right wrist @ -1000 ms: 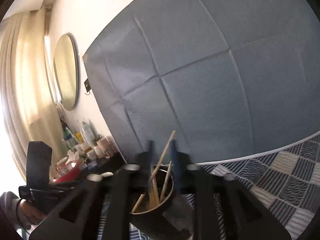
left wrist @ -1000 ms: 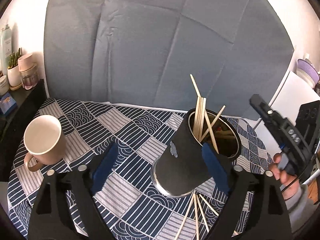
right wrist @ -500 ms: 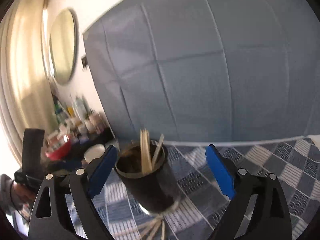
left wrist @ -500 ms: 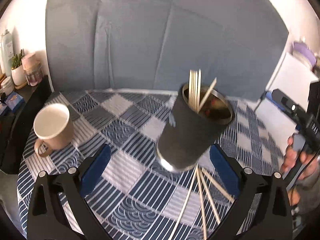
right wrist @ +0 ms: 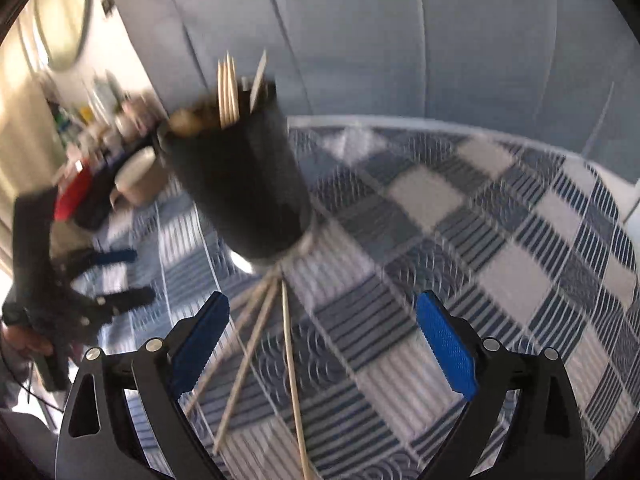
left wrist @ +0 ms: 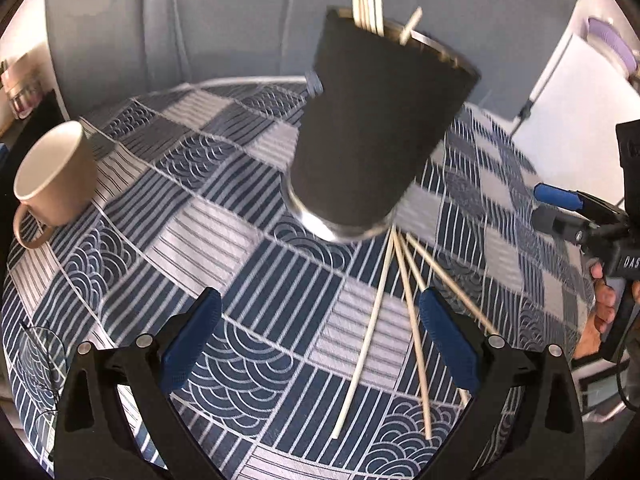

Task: Organize utensils
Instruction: 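Move both open tools back to the chopstick pile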

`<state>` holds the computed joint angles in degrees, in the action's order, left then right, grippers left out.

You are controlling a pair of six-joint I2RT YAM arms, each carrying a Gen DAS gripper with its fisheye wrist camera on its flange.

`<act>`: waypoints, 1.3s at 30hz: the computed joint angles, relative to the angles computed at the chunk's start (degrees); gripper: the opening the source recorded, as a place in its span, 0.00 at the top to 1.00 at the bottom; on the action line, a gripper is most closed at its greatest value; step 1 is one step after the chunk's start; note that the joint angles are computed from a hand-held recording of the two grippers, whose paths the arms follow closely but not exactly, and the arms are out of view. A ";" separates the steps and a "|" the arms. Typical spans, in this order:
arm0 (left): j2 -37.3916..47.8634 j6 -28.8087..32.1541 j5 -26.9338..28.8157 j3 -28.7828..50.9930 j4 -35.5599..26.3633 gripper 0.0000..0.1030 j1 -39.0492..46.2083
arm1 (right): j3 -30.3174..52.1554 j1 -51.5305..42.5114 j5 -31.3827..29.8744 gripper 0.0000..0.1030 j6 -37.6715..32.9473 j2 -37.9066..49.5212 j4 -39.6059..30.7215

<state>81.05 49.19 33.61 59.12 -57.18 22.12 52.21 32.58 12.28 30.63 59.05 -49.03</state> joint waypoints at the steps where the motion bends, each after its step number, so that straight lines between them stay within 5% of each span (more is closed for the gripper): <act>1: -0.28 0.24 -1.31 -1.12 0.68 0.06 -0.72 | -0.38 0.58 -0.16 0.12 0.70 0.88 -0.63; 5: 0.19 1.98 -5.18 -3.74 1.30 0.06 -3.31 | -2.43 2.22 -4.32 0.12 1.74 4.81 -1.75; 19: -0.04 4.10 -16.24 -9.17 9.85 0.05 -12.75 | -4.16 6.92 -4.36 0.08 3.90 14.08 -2.74; 39: -1.57 1.39 -17.86 -10.42 10.48 0.07 -12.56 | -7.62 10.82 -0.27 0.11 6.02 11.83 -0.71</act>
<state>79.48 50.58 15.76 48.70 -46.70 9.56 44.60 43.40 12.01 36.64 70.88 -49.74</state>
